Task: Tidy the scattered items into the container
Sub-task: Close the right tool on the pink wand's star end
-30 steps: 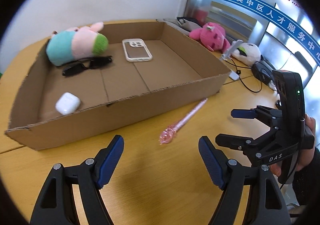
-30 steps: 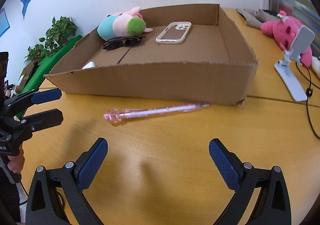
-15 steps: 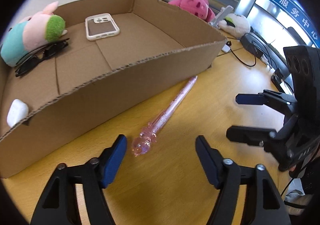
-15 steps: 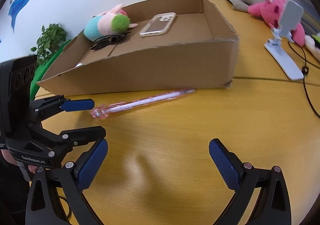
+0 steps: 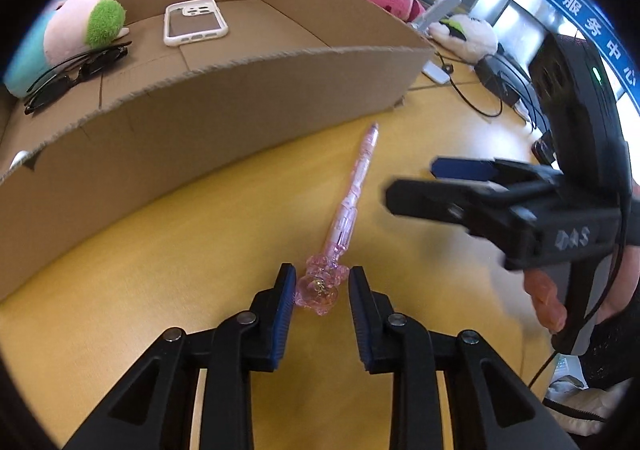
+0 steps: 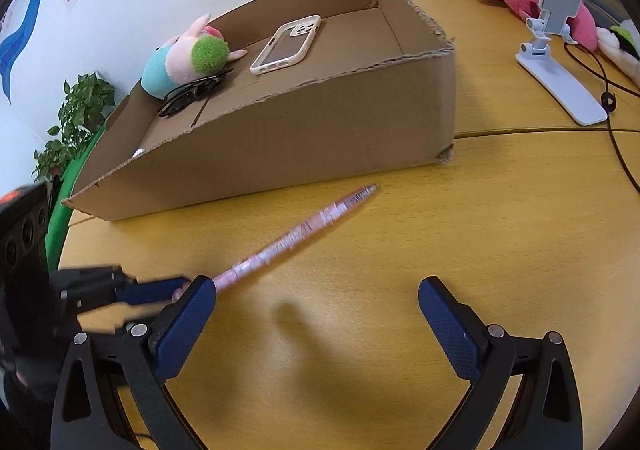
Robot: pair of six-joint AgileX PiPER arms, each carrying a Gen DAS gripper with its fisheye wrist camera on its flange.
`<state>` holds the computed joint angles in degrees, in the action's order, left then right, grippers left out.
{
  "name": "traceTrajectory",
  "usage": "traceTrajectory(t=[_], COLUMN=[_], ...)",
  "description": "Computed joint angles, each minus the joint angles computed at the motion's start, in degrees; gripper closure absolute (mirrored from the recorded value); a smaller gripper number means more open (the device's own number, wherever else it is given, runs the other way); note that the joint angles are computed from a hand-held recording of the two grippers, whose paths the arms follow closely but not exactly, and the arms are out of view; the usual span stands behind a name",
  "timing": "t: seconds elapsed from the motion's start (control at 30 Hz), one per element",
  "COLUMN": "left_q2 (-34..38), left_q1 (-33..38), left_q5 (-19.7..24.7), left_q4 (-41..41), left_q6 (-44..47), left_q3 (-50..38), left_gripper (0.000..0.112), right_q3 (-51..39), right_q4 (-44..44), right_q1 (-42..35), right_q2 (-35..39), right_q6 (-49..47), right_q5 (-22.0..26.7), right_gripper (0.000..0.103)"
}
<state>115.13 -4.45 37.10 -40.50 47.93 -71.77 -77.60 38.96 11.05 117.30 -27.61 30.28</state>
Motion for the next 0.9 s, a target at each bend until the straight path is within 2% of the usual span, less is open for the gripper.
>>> traceTrajectory(t=[0.2,0.3,0.4,0.47,0.5,0.53,0.57,0.67,0.9], left_q2=[-2.4,-3.1,-4.2,-5.2,-5.6,-5.9,-6.1,-7.1,-11.3], left_q1=[-3.7,-4.9,-5.7,-6.3,-6.4,-6.2,-6.0,-5.5,-2.5], left_q5=[-2.5,-2.7,-3.5,-4.6,-4.9,-4.9,-4.7,-4.7,-6.0], left_q4=[7.9,10.2,9.0,8.5,8.1,7.2,6.2,3.7,-6.3], left_q6=[-10.6,-13.8,-13.1,-13.1,-12.8,-12.1,-11.2,-8.6,0.5], left_q3=[2.2,2.9,4.8,6.5,7.2,7.7,8.1,10.0,16.7], left_gripper=[0.088,0.091,0.091,0.091,0.091,0.091,0.092,0.092,0.092], right_q3=[-4.1,-4.5,-4.6,-4.8,-4.9,-5.0,-5.1,-4.7,-2.7], right_q4=[-11.3,-17.2,-14.9,-14.7,-14.9,-13.7,-11.6,-5.9,-2.2], right_q1=[4.1,6.4,6.6,6.5,6.5,6.1,5.5,4.1,4.0], right_q2=[2.0,2.1,2.0,2.0,2.0,2.1,2.2,2.3,1.2], right_q6=[13.1,17.8,15.7,15.7,16.0,15.2,13.6,9.7,7.8], right_q5=[-1.1,-1.7,-1.2,-0.6,-0.3,0.2,1.2,3.3,5.2], right_gripper=[0.0,0.008,0.032,0.056,0.059,0.068,0.081,0.085,0.085])
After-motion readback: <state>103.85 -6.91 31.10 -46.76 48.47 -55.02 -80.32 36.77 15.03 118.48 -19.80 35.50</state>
